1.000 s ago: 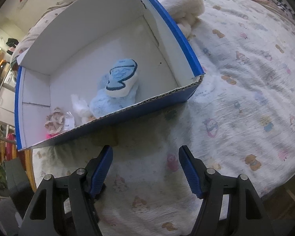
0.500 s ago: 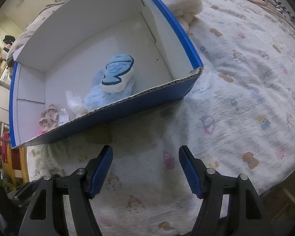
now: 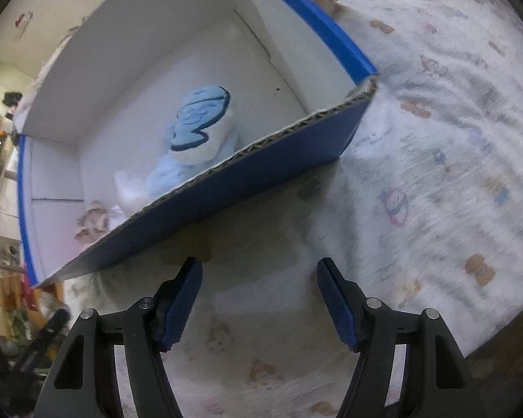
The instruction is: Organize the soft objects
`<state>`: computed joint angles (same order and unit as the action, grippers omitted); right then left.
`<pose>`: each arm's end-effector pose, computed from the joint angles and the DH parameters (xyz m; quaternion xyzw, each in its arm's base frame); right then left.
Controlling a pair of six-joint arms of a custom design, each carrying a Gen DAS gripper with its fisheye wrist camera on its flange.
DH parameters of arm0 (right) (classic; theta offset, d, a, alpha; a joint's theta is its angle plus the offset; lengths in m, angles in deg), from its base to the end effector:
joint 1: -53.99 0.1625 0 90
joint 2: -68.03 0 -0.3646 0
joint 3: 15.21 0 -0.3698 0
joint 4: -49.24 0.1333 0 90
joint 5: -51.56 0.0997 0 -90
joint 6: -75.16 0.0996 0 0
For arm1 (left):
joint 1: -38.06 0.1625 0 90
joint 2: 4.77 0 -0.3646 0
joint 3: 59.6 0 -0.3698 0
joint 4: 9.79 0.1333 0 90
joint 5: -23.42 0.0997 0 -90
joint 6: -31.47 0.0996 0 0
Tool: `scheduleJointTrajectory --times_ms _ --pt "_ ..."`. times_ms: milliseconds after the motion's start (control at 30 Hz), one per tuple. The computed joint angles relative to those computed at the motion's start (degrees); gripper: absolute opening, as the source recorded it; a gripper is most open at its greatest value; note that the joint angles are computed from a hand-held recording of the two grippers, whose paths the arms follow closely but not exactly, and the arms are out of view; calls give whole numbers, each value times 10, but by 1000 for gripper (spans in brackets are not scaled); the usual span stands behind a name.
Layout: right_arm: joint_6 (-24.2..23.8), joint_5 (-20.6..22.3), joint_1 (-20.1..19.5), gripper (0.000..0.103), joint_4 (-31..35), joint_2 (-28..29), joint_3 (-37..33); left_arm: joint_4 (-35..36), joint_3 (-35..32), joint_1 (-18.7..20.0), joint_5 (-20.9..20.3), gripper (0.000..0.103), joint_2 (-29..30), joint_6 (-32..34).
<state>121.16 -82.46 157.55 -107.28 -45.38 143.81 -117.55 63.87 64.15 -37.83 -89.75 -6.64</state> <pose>0.1168 -0.2110 0.2015 -0.3200 -0.8564 0.3291 0.2363 -0.2649 -0.3315 0.1786 0.2563 0.9189 -0.0802 0.2891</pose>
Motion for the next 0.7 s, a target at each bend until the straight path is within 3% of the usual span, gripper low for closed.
scheduleJointTrajectory --times_ms 300,367,500,667,700 --pt "-87 -45 20 72 -95 247 -90 -19 -5 13 -35 19 33 -1" --pt "-102 -41 15 65 -109 281 -108 -18 -6 14 -37 19 33 -4" --pt "-105 -45 17 63 -89 327 -144 -13 -8 14 -33 19 31 -9" --pt "-128 -46 20 36 -89 365 -171 -12 -10 23 -39 19 32 -14" --pt "-133 -44 21 35 -95 370 -173 -11 -10 22 -39 19 33 -16"
